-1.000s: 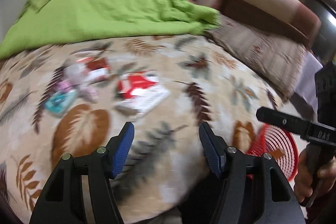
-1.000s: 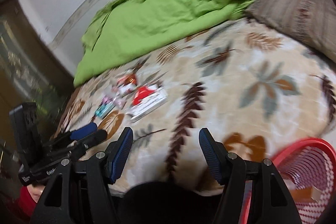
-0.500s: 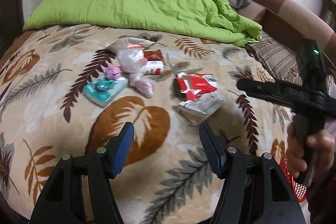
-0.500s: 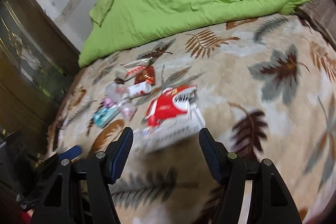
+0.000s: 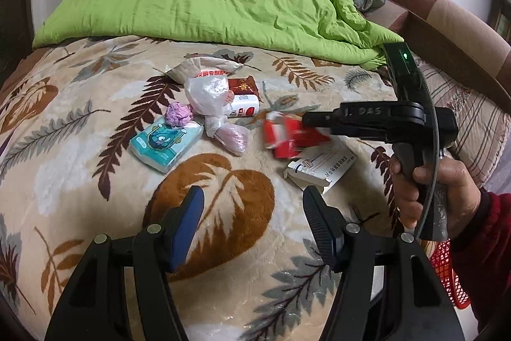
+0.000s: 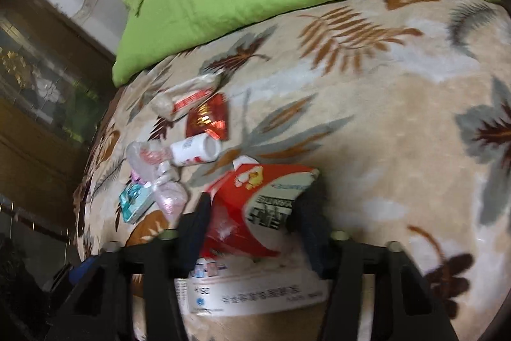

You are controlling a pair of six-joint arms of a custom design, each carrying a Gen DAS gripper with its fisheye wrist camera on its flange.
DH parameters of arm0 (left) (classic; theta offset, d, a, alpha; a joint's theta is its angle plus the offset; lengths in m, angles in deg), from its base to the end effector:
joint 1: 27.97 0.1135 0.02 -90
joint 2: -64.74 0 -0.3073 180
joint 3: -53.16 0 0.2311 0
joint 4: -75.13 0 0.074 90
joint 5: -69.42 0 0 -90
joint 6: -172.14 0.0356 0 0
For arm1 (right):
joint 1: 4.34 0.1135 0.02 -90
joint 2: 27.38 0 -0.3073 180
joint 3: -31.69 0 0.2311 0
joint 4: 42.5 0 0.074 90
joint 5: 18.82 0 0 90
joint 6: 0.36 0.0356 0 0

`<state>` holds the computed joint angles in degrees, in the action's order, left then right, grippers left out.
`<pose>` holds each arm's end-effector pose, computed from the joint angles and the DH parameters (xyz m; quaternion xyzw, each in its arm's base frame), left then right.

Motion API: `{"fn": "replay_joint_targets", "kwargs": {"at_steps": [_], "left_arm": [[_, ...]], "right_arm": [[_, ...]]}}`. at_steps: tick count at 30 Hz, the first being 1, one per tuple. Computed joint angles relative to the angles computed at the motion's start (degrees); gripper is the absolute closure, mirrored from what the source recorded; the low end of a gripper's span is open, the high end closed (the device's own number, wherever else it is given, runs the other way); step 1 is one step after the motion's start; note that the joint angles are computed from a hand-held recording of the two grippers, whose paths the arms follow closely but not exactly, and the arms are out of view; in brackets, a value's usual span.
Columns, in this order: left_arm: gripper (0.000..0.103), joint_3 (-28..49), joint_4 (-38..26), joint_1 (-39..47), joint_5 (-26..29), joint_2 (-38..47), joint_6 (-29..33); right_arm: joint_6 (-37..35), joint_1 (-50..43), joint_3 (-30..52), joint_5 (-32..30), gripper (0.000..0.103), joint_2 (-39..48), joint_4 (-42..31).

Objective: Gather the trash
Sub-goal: 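Grasp the red-and-white box with the right tool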

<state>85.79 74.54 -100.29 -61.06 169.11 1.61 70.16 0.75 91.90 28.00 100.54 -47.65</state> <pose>0.0826 -0.1829 0.0954 -0.1194 0.9209 -0.0598 0.3661 0.3225 0.0532 0.0466 -0.2492 0.8867 0.3436 0.1830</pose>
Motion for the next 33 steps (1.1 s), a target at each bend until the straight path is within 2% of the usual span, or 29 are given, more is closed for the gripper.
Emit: {"fn": "replay_joint_targets", "kwargs": {"at_steps": [1, 4, 8, 10, 13, 15, 17, 20, 21, 22, 23, 25, 31, 33], "left_arm": [[0.04, 0.11, 0.37, 0.34, 0.22, 0.16, 0.88], [0.04, 0.27, 3.09, 2.11, 1.6, 0.65, 5.62], [0.039, 0.82, 8.79, 6.09, 5.24, 2.35, 14.73], [0.037, 2.33, 11.12, 8.55, 7.53, 4.1, 20.64], [0.035, 5.87, 13.19, 13.2, 13.0, 7.56, 29.06], [0.035, 7.14, 14.64, 15.47, 16.21, 8.88, 31.94], [0.035, 8.18, 14.77, 16.71, 17.44, 9.15, 32.04], [0.035, 6.73, 16.68, 16.59, 17.31, 8.27, 30.67], [0.035, 5.93, 16.74, 16.01, 16.61, 7.77, 29.51], [0.035, 5.12, 16.68, 15.47, 16.0, 7.34, 28.43], [0.034, 4.1, 16.91, 15.04, 15.54, 6.93, 27.41], [0.034, 2.37, 17.51, 14.46, 15.04, 6.43, 25.69], [0.034, -2.29, 21.48, 14.39, 14.81, 6.02, 22.34], [0.034, -3.19, 22.63, 14.47, 14.7, 5.75, 22.24]], "right_arm": [[0.12, -0.05, -1.3, -0.31, 0.075, -0.62, 1.56], [-0.42, -3.28, -5.2, -6.02, 0.093, -2.9, 3.9], [-3.82, -10.53, -10.53, -13.66, 0.1, -8.85, 2.95], [-8.21, -15.65, -12.62, -15.71, 0.1, -12.31, -0.3], [-16.83, -23.98, -12.0, -18.96, 0.1, -14.61, -10.47], [-21.81, -26.26, -9.55, -18.28, 0.1, -13.56, -17.43], [-22.33, -27.01, -7.6, -16.77, 0.099, -11.23, -19.87], [-24.13, -25.88, -1.67, -14.9, 0.098, -5.56, -28.06], [-22.82, -24.22, -0.62, -14.68, 0.097, -4.02, -27.78], [-21.75, -23.2, -0.44, -14.26, 0.087, -3.17, -26.78], [-19.93, -21.81, -0.09, -13.98, 0.07, -2.23, -25.58], [-15.19, -18.54, 0.43, -15.05, 0.058, -0.17, -21.93], [-3.1, -10.23, 3.19, -12.12, 0.058, 4.91, -13.8], [0.25, -8.21, 3.84, -13.32, 0.058, 6.52, -10.54]]}}
